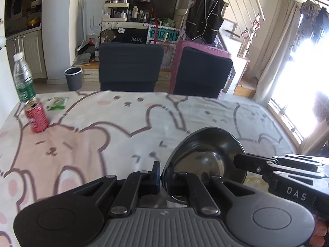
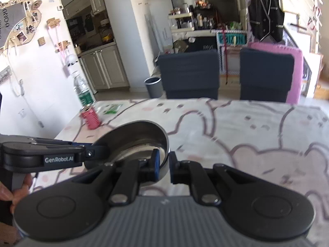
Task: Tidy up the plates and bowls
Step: 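Lift the steel oval bowl with both grippers and carry it toward the trays, then lower the steel oval bowl into the deep steel tray and open both grippers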
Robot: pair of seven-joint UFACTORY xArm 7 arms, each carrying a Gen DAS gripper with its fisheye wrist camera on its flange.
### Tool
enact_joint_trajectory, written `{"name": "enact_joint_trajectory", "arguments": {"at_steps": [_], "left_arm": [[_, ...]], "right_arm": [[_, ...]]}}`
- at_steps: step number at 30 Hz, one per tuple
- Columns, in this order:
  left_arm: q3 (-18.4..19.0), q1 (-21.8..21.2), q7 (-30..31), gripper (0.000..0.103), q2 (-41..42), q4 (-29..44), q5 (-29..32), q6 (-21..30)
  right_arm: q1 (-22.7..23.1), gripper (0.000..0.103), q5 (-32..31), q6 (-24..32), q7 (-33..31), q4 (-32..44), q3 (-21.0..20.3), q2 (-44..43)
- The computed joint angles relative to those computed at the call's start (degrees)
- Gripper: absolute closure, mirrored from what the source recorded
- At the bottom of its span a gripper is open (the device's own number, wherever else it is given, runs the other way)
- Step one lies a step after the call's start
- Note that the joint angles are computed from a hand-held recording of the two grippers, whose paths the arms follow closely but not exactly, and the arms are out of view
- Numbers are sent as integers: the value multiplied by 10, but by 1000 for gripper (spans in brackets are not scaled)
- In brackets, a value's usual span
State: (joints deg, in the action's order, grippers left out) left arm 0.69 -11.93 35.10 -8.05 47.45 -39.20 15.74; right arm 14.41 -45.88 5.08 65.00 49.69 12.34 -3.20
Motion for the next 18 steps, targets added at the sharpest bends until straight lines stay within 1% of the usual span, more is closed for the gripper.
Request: {"name": "enact_joint_trajectory", "arguments": {"at_steps": [3, 4, 8, 11, 14, 17, 18], "left_arm": [[13, 9, 18, 97, -11, -17, -4, 7], [17, 11, 22, 97, -13, -22, -4, 9], [26, 22, 36, 97, -11, -35, -5, 11], [25, 34, 29, 97, 4, -35, 7, 18], [18, 48, 22, 97, 24, -29, 28, 30], [8, 61, 12, 98, 40, -26, 61, 39], [5, 65, 9, 98, 46, -24, 71, 41]], "right_arm": [[11, 92, -4, -7, 17, 9, 4, 22], [19, 92, -17, -4, 34, 18, 4, 33], [60, 91, -23, 11, 45, 39, -12, 62], [88, 91, -3, 32, 25, 53, -22, 83], [98, 91, 62, 48, -44, 64, -23, 105], [106, 91, 117, 52, -97, 72, -26, 125], [111, 91, 126, 55, -107, 75, -29, 130]]}}
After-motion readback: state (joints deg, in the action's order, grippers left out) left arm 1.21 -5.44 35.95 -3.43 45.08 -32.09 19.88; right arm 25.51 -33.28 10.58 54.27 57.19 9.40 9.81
